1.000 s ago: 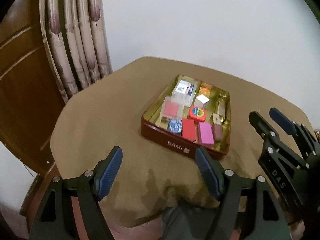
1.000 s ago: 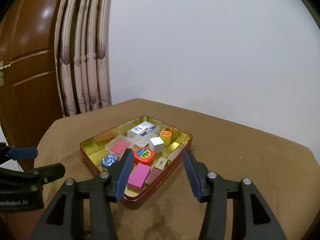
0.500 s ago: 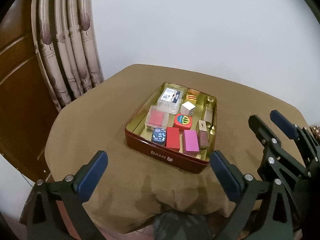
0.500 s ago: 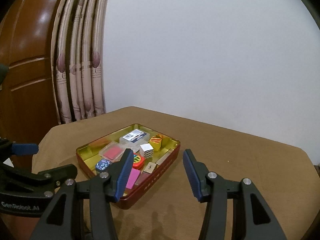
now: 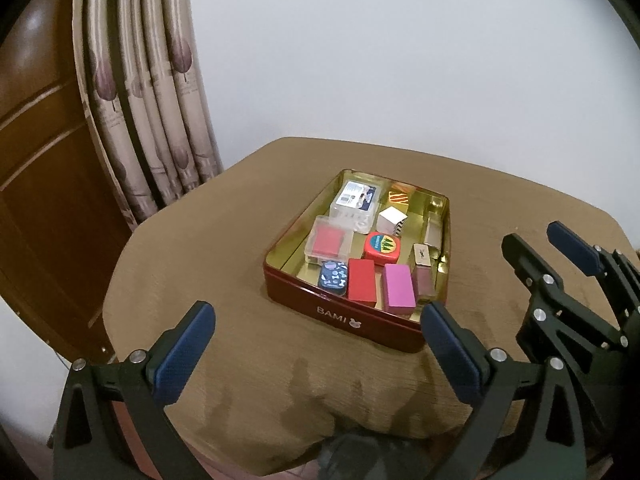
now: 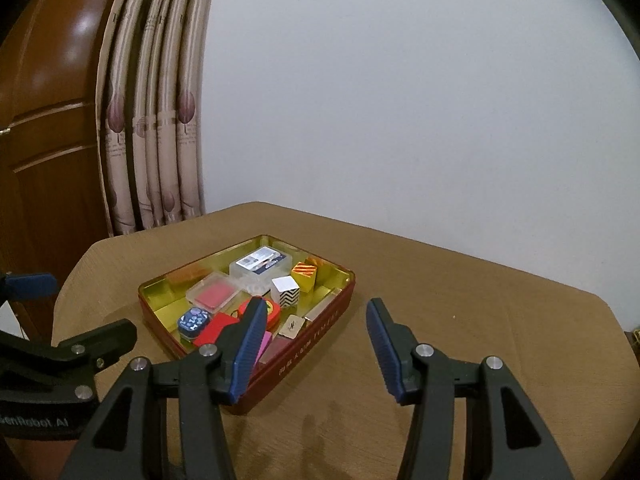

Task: Organize rigid objects

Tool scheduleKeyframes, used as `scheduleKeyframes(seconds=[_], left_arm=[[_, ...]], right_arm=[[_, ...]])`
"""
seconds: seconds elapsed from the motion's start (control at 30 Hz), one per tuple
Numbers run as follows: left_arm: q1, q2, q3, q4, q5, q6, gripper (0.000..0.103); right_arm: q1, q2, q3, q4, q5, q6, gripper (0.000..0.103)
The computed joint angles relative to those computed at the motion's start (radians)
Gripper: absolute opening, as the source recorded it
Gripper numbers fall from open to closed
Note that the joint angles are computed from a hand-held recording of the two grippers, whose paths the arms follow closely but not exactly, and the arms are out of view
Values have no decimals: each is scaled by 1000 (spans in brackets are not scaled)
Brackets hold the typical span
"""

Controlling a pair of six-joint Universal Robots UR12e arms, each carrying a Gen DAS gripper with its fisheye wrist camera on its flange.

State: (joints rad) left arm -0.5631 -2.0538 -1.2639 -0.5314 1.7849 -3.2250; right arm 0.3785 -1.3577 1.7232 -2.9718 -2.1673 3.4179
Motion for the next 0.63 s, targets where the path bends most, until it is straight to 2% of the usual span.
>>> scheduleKeyframes(seconds=[0.47,0.63], left_arm=[[5,-2,-13,43,-7,14,101],[5,-3,3,-5,-5,-4,101]], right_arm=[[0,1,-15,38,8,16,53],[0,-1,-15,41,12,19,53]])
